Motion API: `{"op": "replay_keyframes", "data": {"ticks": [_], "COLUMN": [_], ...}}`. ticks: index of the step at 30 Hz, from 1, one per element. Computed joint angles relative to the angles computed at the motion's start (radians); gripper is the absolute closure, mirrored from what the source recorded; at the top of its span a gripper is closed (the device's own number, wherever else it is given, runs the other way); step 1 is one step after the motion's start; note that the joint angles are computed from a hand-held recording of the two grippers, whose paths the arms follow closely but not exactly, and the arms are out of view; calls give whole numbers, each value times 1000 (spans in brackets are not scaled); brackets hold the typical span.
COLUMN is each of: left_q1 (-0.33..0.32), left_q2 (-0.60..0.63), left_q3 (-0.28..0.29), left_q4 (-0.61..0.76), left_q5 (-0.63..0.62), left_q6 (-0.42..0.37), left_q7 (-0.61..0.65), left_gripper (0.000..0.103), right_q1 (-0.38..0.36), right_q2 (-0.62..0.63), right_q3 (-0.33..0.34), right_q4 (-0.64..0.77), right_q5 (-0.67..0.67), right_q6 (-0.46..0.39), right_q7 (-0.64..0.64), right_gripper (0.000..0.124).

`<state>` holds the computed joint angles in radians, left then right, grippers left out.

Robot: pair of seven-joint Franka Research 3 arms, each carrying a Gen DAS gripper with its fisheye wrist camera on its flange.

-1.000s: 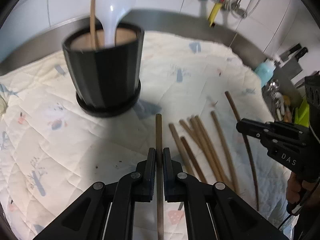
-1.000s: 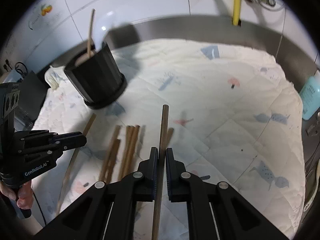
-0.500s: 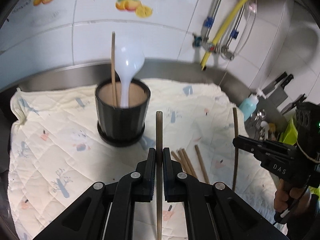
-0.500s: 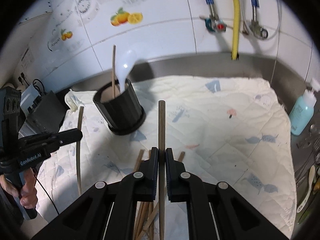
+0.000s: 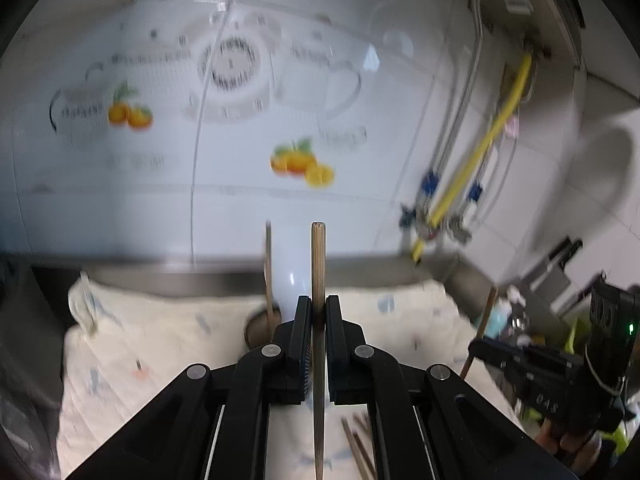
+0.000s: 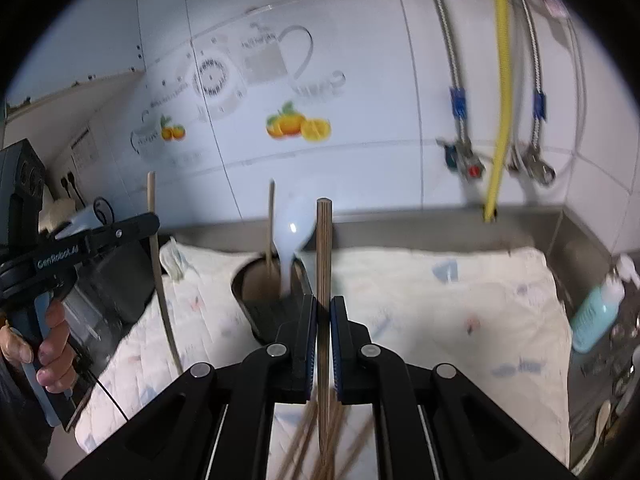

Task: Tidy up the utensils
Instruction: 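Lift both chopsticks upright and carry them above the black pot, then lower the chopsticks into the pot and open the left tool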

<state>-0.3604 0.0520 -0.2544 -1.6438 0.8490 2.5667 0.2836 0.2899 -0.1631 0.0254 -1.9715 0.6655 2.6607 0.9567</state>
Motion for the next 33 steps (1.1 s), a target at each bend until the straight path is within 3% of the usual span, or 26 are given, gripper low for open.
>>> {"op": "replay_keyframes", "data": {"ticks": [6, 13, 17, 23, 33], "left_q1": [2, -8, -18, -16, 4], "left_q2": [61, 171, 231, 257, 226], "left_q3": [37, 105, 146, 168, 152], "left_q4": [125, 246, 296, 252, 146], "left_q5": [148, 251, 263, 201, 110], "left_q6": [-9, 40, 62, 82, 84], "left_q7": [-68, -134, -149, -131, -68], "left_gripper": [97, 97, 97, 97, 97], "right_q1": [16, 18, 17, 17, 19], "right_q2": [52, 90, 119, 177, 312], "right_q3": [15, 33, 41, 55, 102], "right_q4": [84, 132, 165, 234, 377], "right_q5": [25, -4, -34, -31, 13], "right_q6": [37, 68, 83, 120, 202], "right_q7": [-10, 21, 56, 69, 70], "right_gripper": [115, 115, 115, 115, 115]}}
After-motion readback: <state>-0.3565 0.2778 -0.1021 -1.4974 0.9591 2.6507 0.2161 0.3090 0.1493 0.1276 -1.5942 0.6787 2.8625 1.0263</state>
